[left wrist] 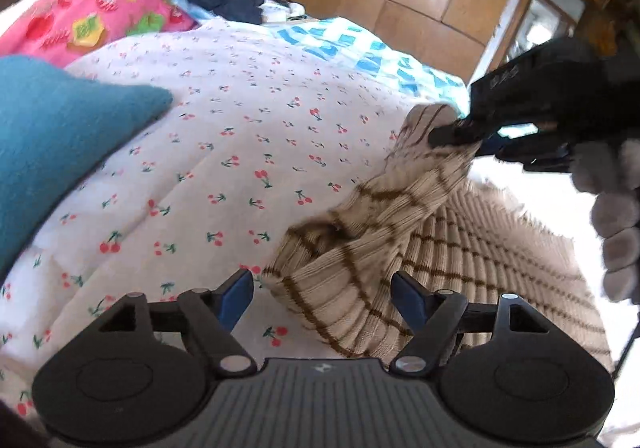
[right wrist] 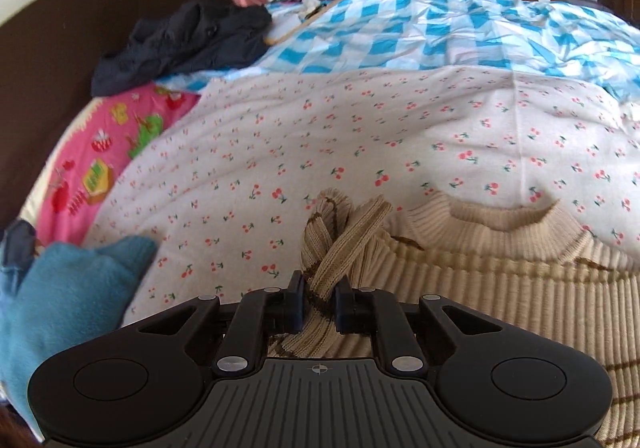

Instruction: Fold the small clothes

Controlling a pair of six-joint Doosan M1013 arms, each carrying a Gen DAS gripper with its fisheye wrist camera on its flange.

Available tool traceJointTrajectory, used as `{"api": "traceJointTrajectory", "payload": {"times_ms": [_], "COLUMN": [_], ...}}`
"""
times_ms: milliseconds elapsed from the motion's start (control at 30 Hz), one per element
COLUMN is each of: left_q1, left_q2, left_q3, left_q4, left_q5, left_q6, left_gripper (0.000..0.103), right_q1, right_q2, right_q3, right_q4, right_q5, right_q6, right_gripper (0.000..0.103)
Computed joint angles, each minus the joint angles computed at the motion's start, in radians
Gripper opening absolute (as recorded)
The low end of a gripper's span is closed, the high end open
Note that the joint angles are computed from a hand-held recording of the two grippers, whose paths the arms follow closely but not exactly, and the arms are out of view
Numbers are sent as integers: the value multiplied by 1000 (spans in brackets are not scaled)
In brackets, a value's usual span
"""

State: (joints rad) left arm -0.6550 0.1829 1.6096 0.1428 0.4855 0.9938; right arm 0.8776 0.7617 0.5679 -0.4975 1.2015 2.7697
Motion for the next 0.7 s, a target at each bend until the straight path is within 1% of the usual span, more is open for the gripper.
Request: {"api": "traceJointTrajectory", "payload": {"times_ms": [33, 67, 100, 133, 167, 233, 267, 333, 433, 500, 567, 633, 700], "left_q1": [-1, 1, 5, 6, 1, -16, -25, -37, -64, -82, -101, -126, -153], "left_q2": [6, 10, 9, 4, -4, -20, -23, -28, -28, -21, -5, 12, 29], "left_q3": [-8, -13, -14, -10, -4, 5, 0, -8, -30, -48, -71, -87, -101], "left_q4": [-18, -55, -113, -155, -152, -114, -121, -220, -375, -466, -545, -567, -547], "left_q5": [9, 11, 8, -8, -27, -61, -70, -85, -94, -85, -56, -37, -21], "left_q6": [31, 77, 138, 179, 182, 181, 203, 318, 523, 646, 735, 778, 792], "left_gripper": [69, 53, 45, 34, 30, 25, 23, 21, 21, 21, 21, 21, 21], "right_q1": [0, 0, 0, 0, 2, 4, 4, 6, 8, 7, 4, -1, -5], "right_q2": [-21, -40, -62, -80, -101, -143, -164, -208, -273, -317, -351, -381, -402], "right_q3": [38, 74, 114, 146, 183, 254, 288, 357, 453, 519, 572, 624, 668], "right_q4": [-7, -14, -22, -32, -46, -70, -83, -113, -164, -186, -197, -191, -178], "right_q5": [-28, -54, -83, -104, -125, -160, -175, -196, -207, -210, -196, -181, -175], "right_q6": [24, 48, 71, 90, 111, 158, 182, 234, 313, 363, 400, 429, 452], "right_gripper": [13, 13, 13, 13, 13, 13, 13, 13, 13, 13, 13, 13, 13]}}
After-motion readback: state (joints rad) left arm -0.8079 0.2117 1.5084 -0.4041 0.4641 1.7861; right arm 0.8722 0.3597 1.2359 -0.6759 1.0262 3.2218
